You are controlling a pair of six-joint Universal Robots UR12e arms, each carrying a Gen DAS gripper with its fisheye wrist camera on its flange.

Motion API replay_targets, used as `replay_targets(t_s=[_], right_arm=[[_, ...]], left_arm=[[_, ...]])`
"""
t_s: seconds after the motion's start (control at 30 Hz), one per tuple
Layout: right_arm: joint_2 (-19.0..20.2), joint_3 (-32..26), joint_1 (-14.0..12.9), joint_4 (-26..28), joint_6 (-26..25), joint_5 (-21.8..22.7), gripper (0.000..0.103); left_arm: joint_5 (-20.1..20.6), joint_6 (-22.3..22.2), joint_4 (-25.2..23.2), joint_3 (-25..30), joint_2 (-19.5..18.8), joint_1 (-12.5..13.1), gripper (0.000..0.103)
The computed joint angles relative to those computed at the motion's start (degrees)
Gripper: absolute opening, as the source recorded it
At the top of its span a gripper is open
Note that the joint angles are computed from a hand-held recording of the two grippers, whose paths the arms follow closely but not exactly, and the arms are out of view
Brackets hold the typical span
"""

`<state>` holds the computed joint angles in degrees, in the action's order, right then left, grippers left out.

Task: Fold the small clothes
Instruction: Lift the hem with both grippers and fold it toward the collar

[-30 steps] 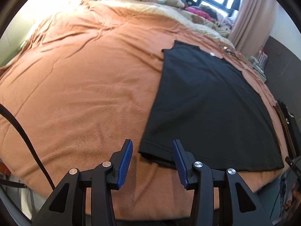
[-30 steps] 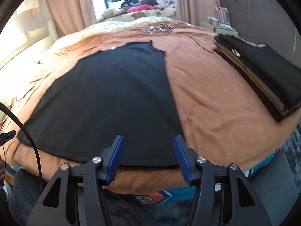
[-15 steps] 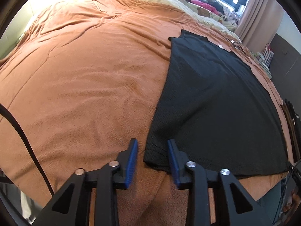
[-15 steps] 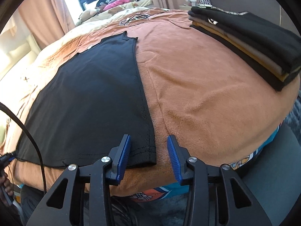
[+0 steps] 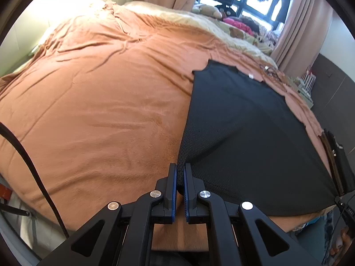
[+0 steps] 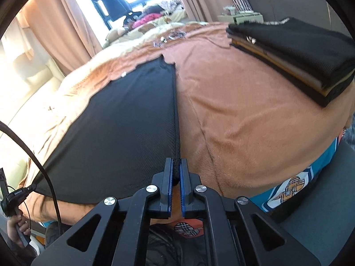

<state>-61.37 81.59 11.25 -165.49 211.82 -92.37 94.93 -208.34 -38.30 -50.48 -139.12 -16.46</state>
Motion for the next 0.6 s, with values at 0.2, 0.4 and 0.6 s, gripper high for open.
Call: replay_targets(t_s=[0.2, 0.4, 0.6], right_arm=[[-2.6, 3.8, 0.15, -4.39, -2.08, -0.54, 0.002], [-5.04, 7.42, 0.35, -8.73, -4.57, -0.68, 0.002], [-6.88, 11.02, 0.42, -13.12, -6.26, -0.91, 0.002]], left_arm=[[0.63, -0.43, 3.83, -4.86, 3.33, -0.48, 0.005], [2.22, -0.28, 7.66, -10.26, 6.89, -1.51, 0.005], [3.27, -0.19, 11.1, -15.51, 10.17, -2.46, 0.005]])
